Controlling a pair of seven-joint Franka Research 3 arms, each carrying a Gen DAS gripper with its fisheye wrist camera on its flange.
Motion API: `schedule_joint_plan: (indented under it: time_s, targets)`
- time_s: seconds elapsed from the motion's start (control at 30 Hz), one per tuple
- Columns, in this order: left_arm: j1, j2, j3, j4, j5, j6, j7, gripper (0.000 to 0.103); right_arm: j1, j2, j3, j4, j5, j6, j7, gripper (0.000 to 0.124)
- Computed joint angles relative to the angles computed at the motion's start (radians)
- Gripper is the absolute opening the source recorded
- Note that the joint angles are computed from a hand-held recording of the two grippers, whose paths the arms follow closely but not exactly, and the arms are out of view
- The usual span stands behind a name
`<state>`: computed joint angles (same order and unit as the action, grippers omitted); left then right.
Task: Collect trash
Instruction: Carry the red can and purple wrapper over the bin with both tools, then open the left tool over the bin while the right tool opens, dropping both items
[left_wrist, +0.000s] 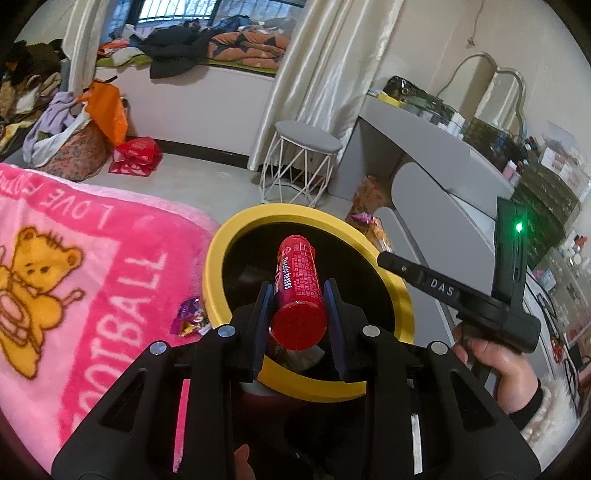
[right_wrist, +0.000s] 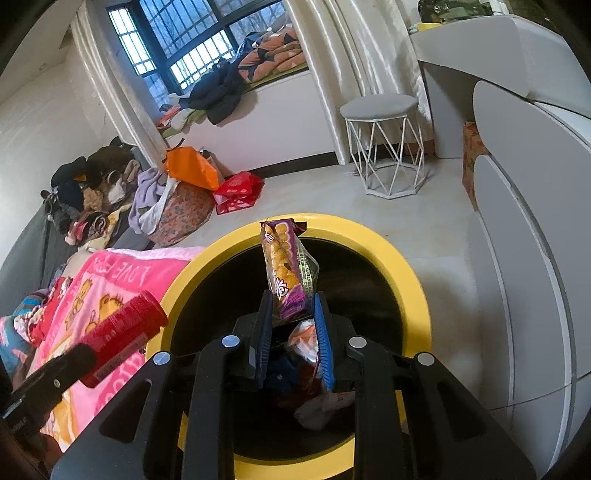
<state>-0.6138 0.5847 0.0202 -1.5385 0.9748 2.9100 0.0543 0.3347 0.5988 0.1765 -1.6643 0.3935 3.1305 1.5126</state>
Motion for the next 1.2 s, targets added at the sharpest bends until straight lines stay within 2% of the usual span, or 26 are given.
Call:
schedule_joint_plan:
  time_s: [0.27, 0.67, 1.07, 1.13, 1.17, 1.2]
  targets:
    - [0.022, 0.044, -0.039, 0.039, -0.084, 0.009, 0.135, 0.023, -0.013, 0.002, 0.001, 0.006, 0.007, -0.017, 0.004, 0.022]
    - [0.046, 0.134, -0.093, 0.136, -0.296, -0.040, 0.378, 0.023, -0.015, 0.002, 0.003, 0.002, 0.019, -0.037, 0.007, 0.023]
    - [0.044, 0.183, -0.094, 0.195, -0.405, -0.073, 0.498, 0.023, -0.006, 0.002, -0.005, -0.010, 0.022, -0.029, 0.019, 0.025]
    - [0.035, 0.187, -0.085, 0.204, -0.407, -0.080, 0.501, 0.023, -0.008, 0.004, -0.002, -0.012, 0.026, -0.024, 0.024, 0.028]
    - [0.034, 0.187, -0.083, 0.206, -0.410, -0.083, 0.502, 0.025, -0.009, 0.006, -0.002, -0.009, 0.026, -0.025, 0.027, 0.030]
    - [0.033, 0.187, -0.082, 0.206, -0.412, -0.083, 0.501, 0.036, -0.008, 0.005, -0.004, -0.012, 0.027, -0.023, 0.031, 0.034]
